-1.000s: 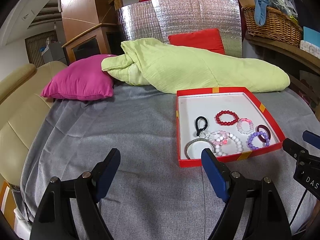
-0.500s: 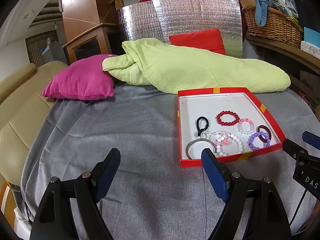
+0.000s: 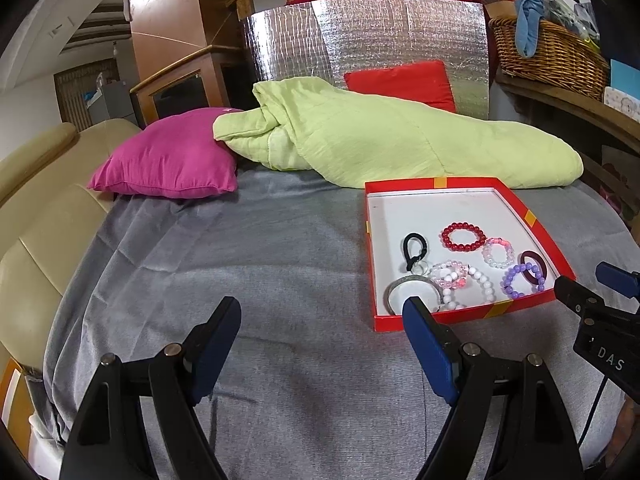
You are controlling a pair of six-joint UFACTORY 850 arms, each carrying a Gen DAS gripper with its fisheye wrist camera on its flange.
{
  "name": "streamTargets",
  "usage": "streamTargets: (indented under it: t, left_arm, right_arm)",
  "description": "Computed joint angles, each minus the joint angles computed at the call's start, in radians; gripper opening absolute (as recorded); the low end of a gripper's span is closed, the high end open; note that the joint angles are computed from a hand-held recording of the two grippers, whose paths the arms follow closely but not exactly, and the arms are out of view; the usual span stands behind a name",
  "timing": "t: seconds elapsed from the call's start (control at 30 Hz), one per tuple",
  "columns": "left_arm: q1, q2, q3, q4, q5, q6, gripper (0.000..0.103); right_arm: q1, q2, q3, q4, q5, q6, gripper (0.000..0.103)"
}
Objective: Organize jewelry
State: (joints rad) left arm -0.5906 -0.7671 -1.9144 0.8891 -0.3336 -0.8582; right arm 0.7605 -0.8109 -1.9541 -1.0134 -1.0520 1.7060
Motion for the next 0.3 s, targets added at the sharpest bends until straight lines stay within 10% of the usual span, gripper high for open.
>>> streamTargets:
  t: [0.3]
  left_arm:
    - [0.009,-0.025,-0.031,-0.109,0.021,0.086,0.084]
  right_arm:
    - [-0.002,0.000,0.002,-0.019,-0.020,-0.003,0.069]
